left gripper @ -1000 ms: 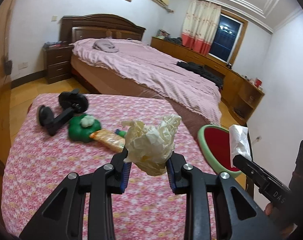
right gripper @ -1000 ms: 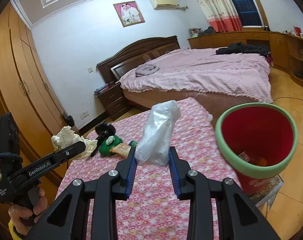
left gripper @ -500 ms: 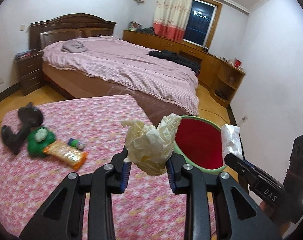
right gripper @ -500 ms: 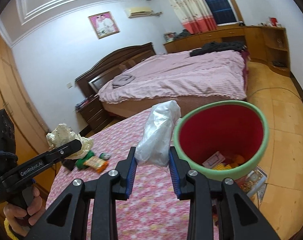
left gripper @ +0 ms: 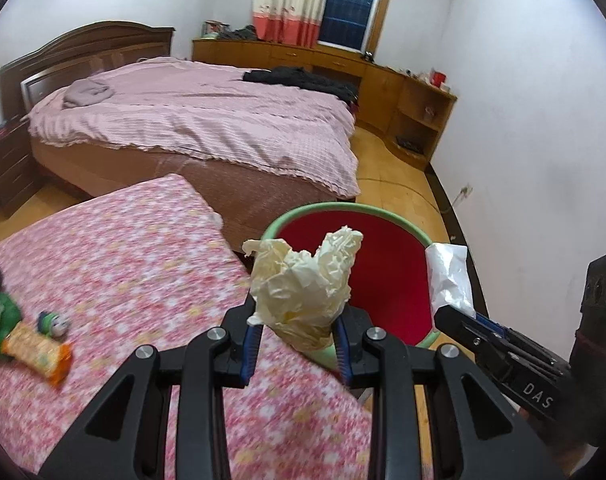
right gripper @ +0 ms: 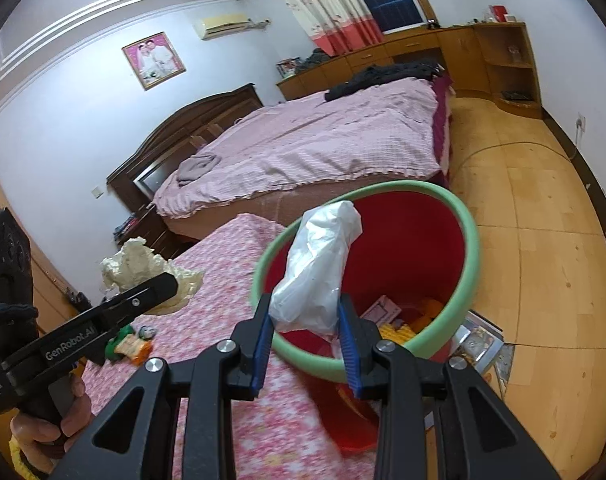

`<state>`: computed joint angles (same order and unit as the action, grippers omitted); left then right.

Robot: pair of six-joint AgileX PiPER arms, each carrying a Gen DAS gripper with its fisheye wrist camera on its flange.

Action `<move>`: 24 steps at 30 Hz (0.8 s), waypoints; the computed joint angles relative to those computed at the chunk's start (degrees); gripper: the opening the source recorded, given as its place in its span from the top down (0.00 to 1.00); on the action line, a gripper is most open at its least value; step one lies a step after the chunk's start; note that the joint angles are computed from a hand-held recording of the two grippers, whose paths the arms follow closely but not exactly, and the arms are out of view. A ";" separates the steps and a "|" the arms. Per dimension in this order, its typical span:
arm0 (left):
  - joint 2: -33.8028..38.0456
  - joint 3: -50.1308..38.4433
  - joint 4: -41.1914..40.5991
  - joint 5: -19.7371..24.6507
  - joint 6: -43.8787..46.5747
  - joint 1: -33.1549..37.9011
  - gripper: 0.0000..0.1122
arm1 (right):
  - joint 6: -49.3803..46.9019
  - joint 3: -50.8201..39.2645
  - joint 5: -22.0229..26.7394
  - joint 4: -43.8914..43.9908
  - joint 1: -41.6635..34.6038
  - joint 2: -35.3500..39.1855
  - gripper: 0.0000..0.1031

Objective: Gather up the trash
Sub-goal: 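Carry cream bag and clear bag over red bucket and open both tools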

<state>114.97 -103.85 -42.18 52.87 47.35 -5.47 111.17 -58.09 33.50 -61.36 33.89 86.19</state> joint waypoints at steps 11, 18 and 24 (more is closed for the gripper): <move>7.92 -6.81 5.45 0.17 -5.38 -5.28 0.72 | -1.11 3.35 -6.85 0.68 -7.13 1.39 0.67; 8.41 -6.76 6.88 -0.59 -5.19 -6.95 0.62 | -1.63 3.25 -8.95 1.42 -9.42 2.77 0.64; 7.50 -5.43 7.20 -1.81 -5.02 -7.24 0.56 | -0.66 4.13 -10.07 1.25 -10.29 2.76 0.63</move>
